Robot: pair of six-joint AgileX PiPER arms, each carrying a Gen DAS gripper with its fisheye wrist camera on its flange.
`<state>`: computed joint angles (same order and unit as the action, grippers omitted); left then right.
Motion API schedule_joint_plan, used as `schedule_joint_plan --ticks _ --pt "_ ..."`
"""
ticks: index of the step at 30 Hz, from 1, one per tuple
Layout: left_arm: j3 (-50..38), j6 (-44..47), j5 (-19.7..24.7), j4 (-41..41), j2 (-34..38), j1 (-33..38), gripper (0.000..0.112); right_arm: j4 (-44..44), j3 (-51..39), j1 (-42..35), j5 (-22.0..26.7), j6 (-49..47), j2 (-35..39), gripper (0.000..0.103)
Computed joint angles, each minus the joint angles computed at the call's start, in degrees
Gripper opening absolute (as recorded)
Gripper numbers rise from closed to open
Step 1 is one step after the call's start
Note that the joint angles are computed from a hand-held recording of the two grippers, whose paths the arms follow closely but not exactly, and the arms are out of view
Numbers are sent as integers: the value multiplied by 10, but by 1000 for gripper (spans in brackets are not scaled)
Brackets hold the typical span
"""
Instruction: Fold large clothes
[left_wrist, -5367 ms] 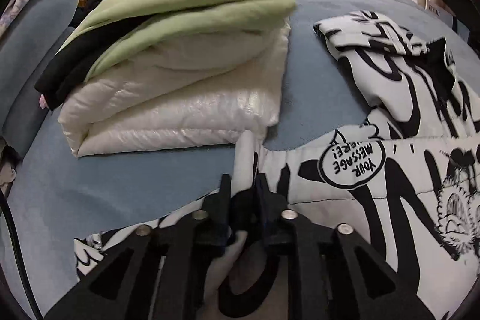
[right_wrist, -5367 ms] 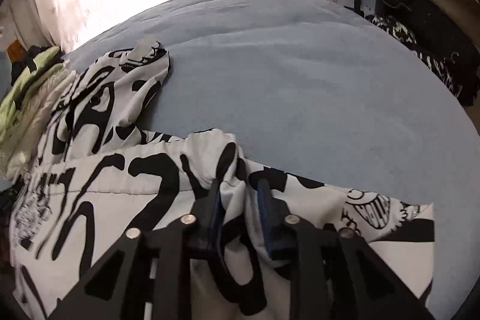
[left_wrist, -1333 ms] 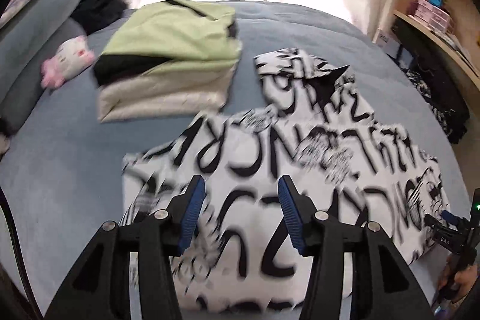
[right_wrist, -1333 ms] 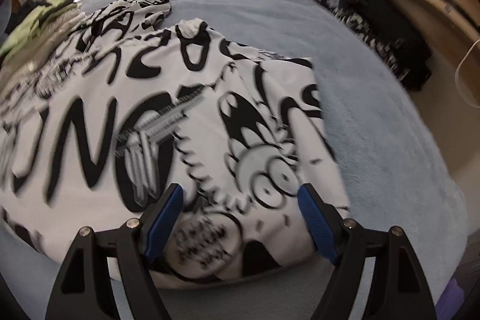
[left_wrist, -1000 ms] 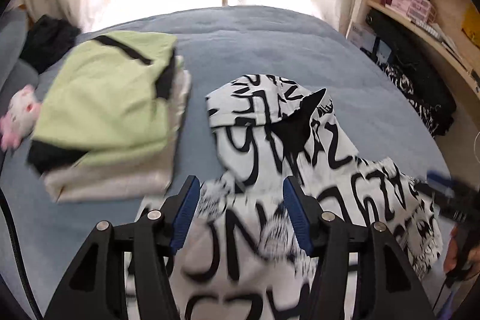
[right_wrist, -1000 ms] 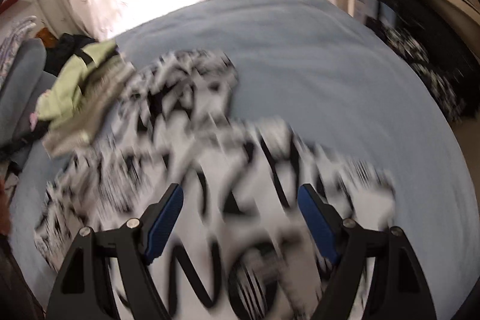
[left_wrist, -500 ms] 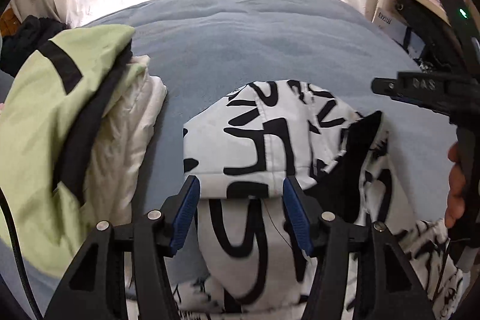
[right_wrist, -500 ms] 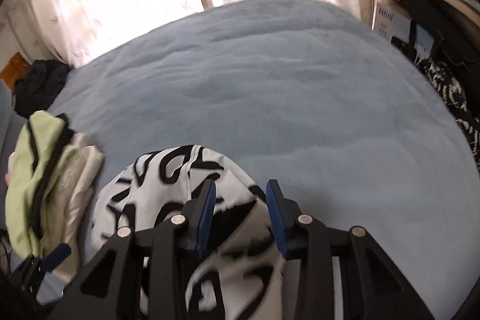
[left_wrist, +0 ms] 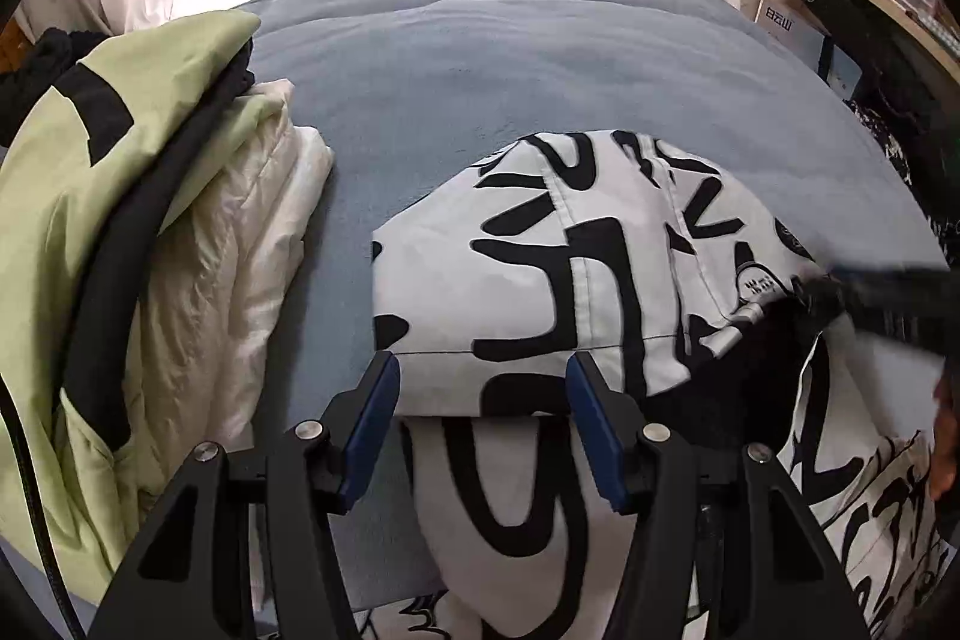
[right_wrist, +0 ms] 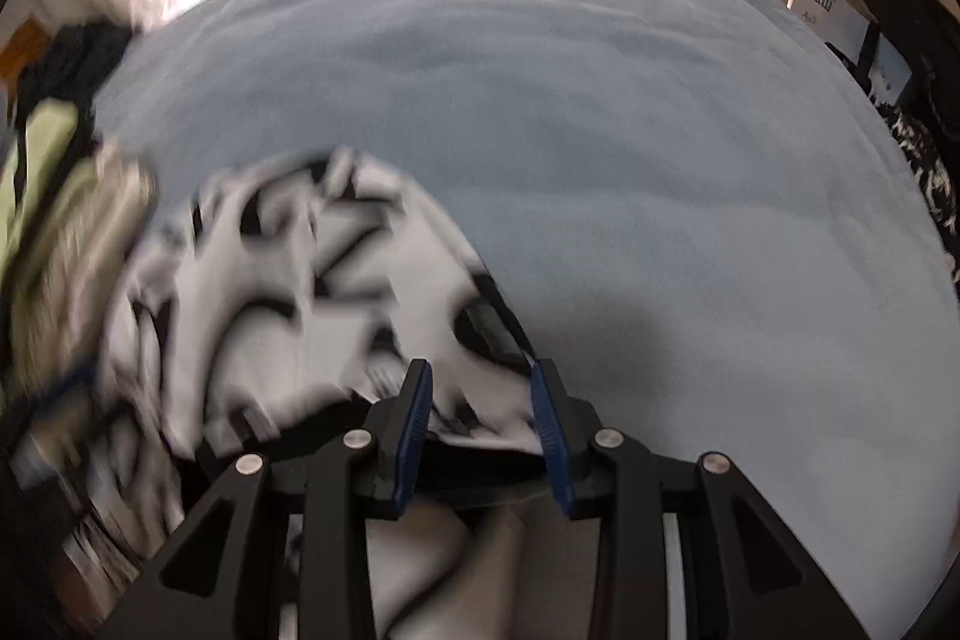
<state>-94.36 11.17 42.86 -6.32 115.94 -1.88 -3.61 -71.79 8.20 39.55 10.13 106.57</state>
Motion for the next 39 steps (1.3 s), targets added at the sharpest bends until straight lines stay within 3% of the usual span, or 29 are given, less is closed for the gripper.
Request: schedule_joint_plan --ticks 4,7,12,16,22,23,24,25,26,29,34,39 --pt "-24 -4 20 2 22 6 56 109 62 -52 -24 -106 -13 34" --pt "-43 -5 37 2 44 7 56 199 56 -88 -13 -165 -18 35" --pt "-30 1 17 6 57 1 58 350 26 -139 7 -265 -1 37" --pt "-24 2 5 1 65 -2 59 385 -14 -152 27 -259 49 40" --pt "19 30 -31 -20 51 7 60 453 -17 -147 -5 -299 77 42" --pt "25 36 -34 -22 49 9 60 447 -15 -138 -10 -295 73 36" --pt "36 40 -41 -26 47 10 60 418 -15 -123 -17 -279 66 20" --pt "40 43 -40 -31 44 12 60 406 -12 -112 -20 -281 59 13" --pt "41 46 -33 -32 42 13 60 408 -2 -107 -25 -290 46 7" --pt "64 44 -27 -41 26 20 60 470 56 -93 -50 -377 -23 6" --pt "154 99 -39 -102 -42 49 60 565 189 -59 -83 -565 -215 6" --pt "281 235 -14 -212 -148 119 60 494 299 -2 -80 -579 -431 6"
